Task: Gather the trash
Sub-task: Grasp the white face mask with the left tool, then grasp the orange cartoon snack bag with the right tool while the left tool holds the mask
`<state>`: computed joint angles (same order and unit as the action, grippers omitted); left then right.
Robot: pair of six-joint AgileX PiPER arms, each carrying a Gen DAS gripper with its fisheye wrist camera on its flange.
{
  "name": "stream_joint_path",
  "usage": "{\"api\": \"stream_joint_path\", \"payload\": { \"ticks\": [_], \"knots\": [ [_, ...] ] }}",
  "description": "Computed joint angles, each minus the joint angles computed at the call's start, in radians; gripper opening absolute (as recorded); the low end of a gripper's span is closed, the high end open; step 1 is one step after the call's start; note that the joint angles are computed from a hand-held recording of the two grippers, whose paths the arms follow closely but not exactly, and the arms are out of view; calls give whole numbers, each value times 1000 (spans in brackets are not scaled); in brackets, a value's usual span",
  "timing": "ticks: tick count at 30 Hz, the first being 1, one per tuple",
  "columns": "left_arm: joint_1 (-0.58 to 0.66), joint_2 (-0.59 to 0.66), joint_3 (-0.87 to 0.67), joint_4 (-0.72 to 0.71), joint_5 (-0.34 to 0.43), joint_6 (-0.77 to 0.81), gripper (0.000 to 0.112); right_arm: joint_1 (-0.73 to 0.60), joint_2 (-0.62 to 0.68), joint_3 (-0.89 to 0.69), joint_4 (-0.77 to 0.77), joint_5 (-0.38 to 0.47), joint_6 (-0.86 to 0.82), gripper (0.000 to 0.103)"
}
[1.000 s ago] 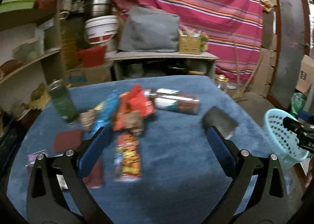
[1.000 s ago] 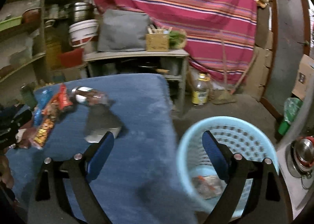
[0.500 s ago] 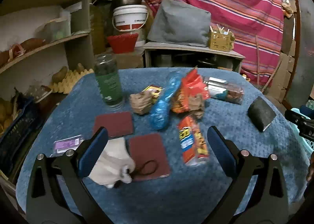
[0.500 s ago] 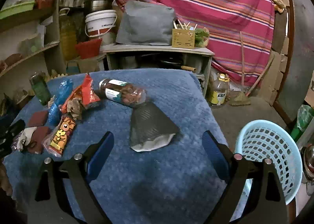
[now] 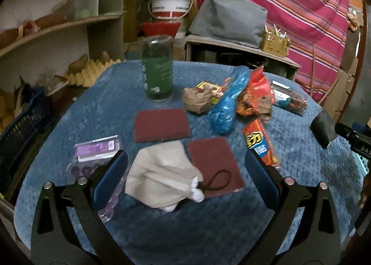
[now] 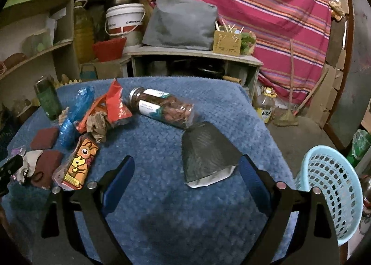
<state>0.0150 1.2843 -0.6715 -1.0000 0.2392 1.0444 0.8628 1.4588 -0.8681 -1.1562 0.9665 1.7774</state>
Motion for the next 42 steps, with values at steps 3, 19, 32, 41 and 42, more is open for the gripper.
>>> {"api": "stream_joint_path", "payload": {
  "ticks": [3, 19, 32, 41, 42],
  "knots": [
    [24, 25, 0, -35, 8, 61, 97, 1, 31, -25, -1, -1, -5, 90],
    [48, 153, -73, 98, 99, 14, 43, -15, 132, -130, 27, -52, -74, 90],
    [84, 11, -48, 40, 72, 102, 31, 50, 210, -221, 45, -52, -99, 90],
    [239, 74, -103, -93, 174, 238, 31, 96, 354, -420, 98, -25, -171, 90],
    [254, 85, -110, -109, 184, 255, 31, 100, 370, -437, 104, -17, -179, 90]
  ]
}}
